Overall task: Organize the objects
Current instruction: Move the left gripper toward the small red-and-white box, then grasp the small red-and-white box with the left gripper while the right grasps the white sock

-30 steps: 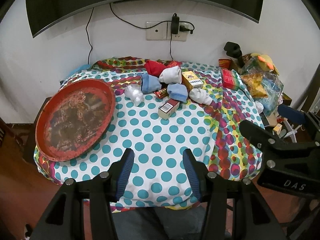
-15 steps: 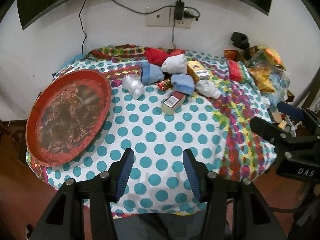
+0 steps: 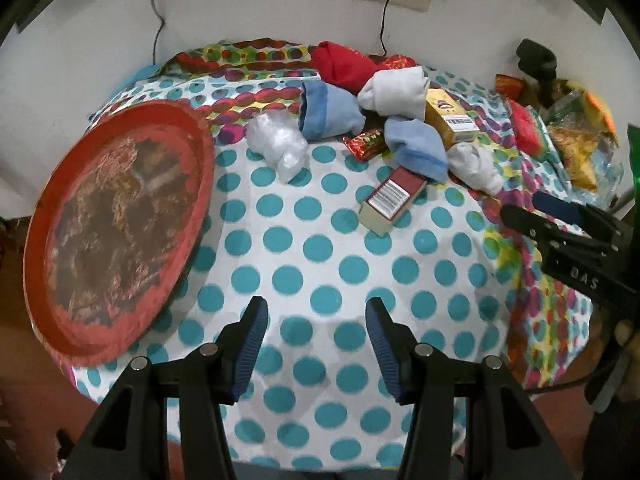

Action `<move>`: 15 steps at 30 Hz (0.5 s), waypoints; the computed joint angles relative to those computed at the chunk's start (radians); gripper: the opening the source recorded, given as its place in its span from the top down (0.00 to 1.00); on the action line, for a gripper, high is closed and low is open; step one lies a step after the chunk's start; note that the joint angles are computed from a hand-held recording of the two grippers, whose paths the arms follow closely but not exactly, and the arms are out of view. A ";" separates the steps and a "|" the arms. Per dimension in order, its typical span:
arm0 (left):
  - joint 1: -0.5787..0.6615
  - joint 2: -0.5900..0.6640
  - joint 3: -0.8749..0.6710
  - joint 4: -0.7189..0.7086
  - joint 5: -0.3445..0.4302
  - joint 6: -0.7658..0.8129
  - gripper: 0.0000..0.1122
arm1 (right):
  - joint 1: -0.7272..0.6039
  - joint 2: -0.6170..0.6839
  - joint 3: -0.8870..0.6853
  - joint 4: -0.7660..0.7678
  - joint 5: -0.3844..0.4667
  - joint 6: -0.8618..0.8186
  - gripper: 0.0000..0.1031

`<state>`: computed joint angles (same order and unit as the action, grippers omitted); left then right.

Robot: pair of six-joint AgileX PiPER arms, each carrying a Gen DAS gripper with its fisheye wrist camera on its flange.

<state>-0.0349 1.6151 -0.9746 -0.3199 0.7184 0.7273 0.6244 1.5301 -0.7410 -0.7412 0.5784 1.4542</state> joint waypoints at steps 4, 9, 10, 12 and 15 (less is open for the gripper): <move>-0.040 0.082 -0.053 -0.017 -0.004 0.014 0.53 | -0.065 0.071 -0.028 -0.024 -0.065 -0.030 0.43; -0.105 0.143 -0.090 -0.023 -0.038 0.073 0.53 | -0.118 0.135 -0.041 -0.068 -0.123 -0.018 0.44; -0.113 0.153 -0.100 -0.034 -0.035 0.095 0.54 | -0.124 0.141 -0.038 -0.082 -0.134 -0.007 0.44; -0.128 0.185 -0.134 -0.055 -0.022 0.141 0.54 | -0.134 0.156 -0.038 -0.107 -0.146 0.015 0.43; -0.151 0.239 -0.193 -0.050 -0.003 0.153 0.54 | -0.142 0.169 -0.040 -0.160 -0.147 0.053 0.43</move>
